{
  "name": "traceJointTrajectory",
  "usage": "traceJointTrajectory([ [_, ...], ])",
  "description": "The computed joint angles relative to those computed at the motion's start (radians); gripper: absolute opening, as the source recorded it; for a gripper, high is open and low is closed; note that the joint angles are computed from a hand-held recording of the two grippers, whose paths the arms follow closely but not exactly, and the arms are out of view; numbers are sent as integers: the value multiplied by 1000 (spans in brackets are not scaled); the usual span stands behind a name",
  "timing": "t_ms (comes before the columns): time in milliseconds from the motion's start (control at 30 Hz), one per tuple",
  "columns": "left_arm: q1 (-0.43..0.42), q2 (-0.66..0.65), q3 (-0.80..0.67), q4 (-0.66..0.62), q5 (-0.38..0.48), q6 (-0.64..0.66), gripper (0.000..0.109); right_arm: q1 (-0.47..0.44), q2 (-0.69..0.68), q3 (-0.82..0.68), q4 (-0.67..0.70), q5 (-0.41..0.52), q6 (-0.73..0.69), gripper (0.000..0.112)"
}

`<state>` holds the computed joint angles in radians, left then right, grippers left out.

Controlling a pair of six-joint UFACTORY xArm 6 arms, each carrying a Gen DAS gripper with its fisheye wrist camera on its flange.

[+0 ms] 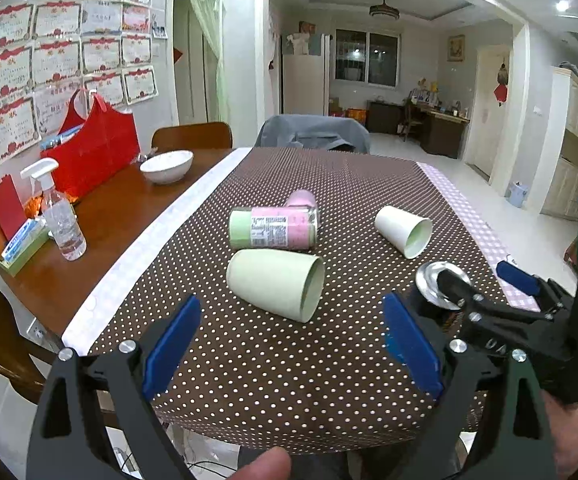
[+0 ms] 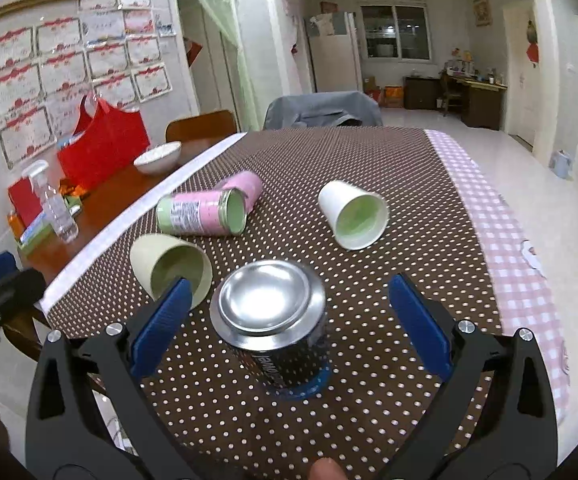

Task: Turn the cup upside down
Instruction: 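Rotate the can upright with the right gripper and set it on the table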

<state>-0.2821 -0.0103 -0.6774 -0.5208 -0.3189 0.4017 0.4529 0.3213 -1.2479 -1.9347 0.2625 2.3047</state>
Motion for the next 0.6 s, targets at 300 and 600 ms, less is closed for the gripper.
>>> traceJointTrajectory([
  [300, -135, -42, -43, -440, -68, 400, 91, -12, -156, 114, -13, -16, 59, 97],
  [600, -222, -99, -64, -628, -160, 588, 91, 20, -317, 219, 14, 44, 32, 97],
])
